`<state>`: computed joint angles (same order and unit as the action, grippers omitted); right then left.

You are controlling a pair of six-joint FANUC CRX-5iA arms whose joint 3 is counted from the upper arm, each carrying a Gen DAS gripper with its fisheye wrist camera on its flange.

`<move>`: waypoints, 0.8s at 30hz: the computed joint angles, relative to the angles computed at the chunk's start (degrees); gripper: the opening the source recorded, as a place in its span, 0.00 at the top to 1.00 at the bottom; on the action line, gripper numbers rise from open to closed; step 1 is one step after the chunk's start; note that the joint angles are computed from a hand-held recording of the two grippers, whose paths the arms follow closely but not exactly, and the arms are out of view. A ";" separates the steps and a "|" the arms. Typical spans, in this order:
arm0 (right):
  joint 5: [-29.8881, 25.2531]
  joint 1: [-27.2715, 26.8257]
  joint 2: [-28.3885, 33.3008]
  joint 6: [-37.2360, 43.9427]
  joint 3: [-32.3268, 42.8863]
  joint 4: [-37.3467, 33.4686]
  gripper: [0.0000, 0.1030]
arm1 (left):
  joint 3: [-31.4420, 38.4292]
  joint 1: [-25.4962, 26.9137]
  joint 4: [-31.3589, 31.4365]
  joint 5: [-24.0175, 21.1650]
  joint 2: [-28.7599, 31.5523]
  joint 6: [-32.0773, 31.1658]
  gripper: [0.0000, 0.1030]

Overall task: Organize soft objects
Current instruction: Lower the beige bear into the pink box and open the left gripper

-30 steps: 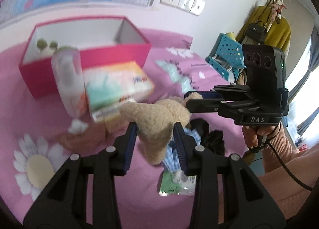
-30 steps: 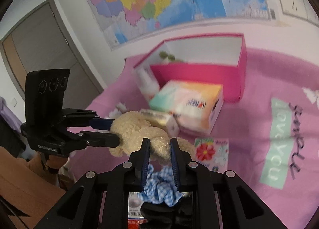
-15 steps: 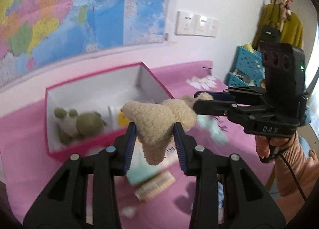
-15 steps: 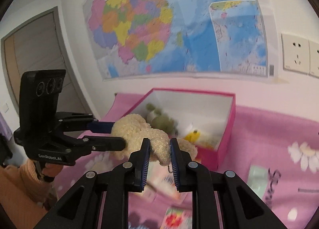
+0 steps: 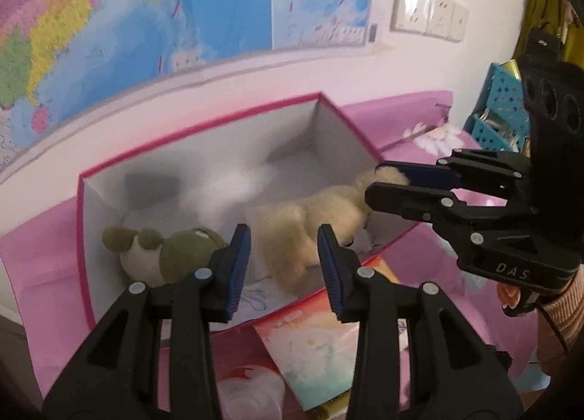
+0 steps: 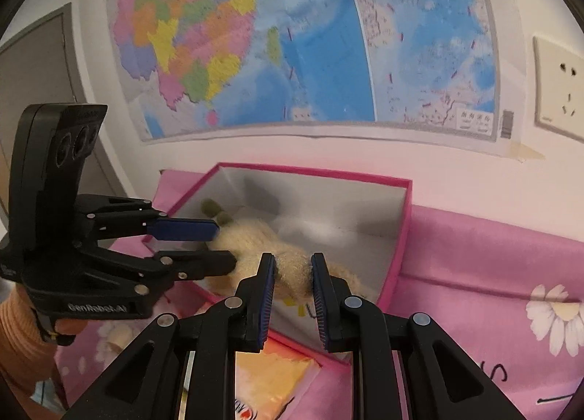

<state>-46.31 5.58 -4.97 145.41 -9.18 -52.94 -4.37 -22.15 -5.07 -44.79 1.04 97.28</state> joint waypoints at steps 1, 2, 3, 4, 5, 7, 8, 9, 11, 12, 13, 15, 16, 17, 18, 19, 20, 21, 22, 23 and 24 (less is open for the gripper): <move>1.29 1.12 0.26 -1.62 -0.11 1.79 0.80 | 0.65 -0.50 -1.83 -0.75 0.32 1.60 0.61; 2.53 2.31 0.38 -3.34 -0.34 3.90 0.77 | 1.26 -1.10 -3.93 -1.49 0.46 3.54 0.61; 4.77 3.81 0.02 -5.95 -1.20 6.73 0.75 | 0.92 -1.36 -4.82 -1.49 -0.02 4.46 0.61; 5.74 4.04 -0.36 -6.69 -1.78 7.20 0.69 | 0.26 -1.21 -4.53 -0.95 -0.56 4.36 0.61; 5.11 3.09 -0.57 -5.67 -1.86 5.65 0.65 | -0.57 -1.16 -4.46 -0.31 -1.39 4.47 0.61; 3.23 1.00 -1.09 -3.55 -2.13 3.20 0.64 | -2.31 -1.39 -4.89 1.05 -3.38 4.67 0.61; 2.34 0.19 -1.44 -3.00 -2.42 2.78 0.64 | -3.04 -1.51 -5.01 1.53 -4.27 4.79 0.61; 1.43 -0.55 -1.87 -2.72 -2.70 2.51 0.64 | -3.97 -1.67 -5.22 2.08 -5.42 5.20 0.61; -1.22 -2.99 -2.87 -1.52 -3.30 0.84 0.62 | -6.07 -1.41 -3.61 3.41 -7.48 4.19 0.61; -3.22 -4.55 -3.39 -0.55 -3.57 -0.23 0.61 | -7.25 -1.42 -2.95 4.14 -8.73 3.92 0.61; -4.34 -5.56 -3.96 0.12 -3.94 -0.88 0.60 | -8.52 -1.22 -1.63 5.09 -9.87 2.77 0.60; -7.42 -8.05 -5.21 1.68 -4.71 -2.32 0.55 | -11.01 -1.49 0.37 6.78 -12.38 1.01 0.60; -9.51 -9.62 -5.85 2.70 -5.12 -3.17 0.51 | -12.33 -1.58 1.57 7.63 -13.65 -0.20 0.56; -11.56 -11.20 -6.35 3.65 -5.54 -4.10 0.48 | -13.89 -1.58 3.31 8.63 -14.97 -1.82 0.52; -12.95 -11.97 -6.92 3.86 -5.96 -4.34 0.47 | -15.39 -1.88 4.45 9.69 -16.36 -2.98 0.51; -14.80 -13.24 -7.51 4.47 -6.50 -4.60 0.44 | -16.53 -2.23 4.97 10.46 -17.43 -3.74 0.49; -16.48 -14.39 -7.96 5.13 -7.02 -4.88 0.40 | -17.59 -2.59 6.03 11.08 -18.28 -4.79 0.48; -17.63 -15.11 -8.55 5.40 -7.71 -4.71 0.39 | -19.06 -2.68 8.15 11.80 -19.19 -6.61 0.48; -18.70 -15.93 -9.24 5.80 -8.60 -4.48 0.36 | -20.29 -2.96 9.59 12.30 -19.88 -7.86 0.48; -19.97 -16.72 -9.64 6.26 -9.30 -4.31 0.36 | -21.00 -3.56 9.77 12.55 -20.35 -7.98 0.48; -20.82 -17.09 -10.08 6.38 -10.05 -3.75 0.33 | -22.17 -3.96 11.14 12.90 -20.83 -9.10 0.48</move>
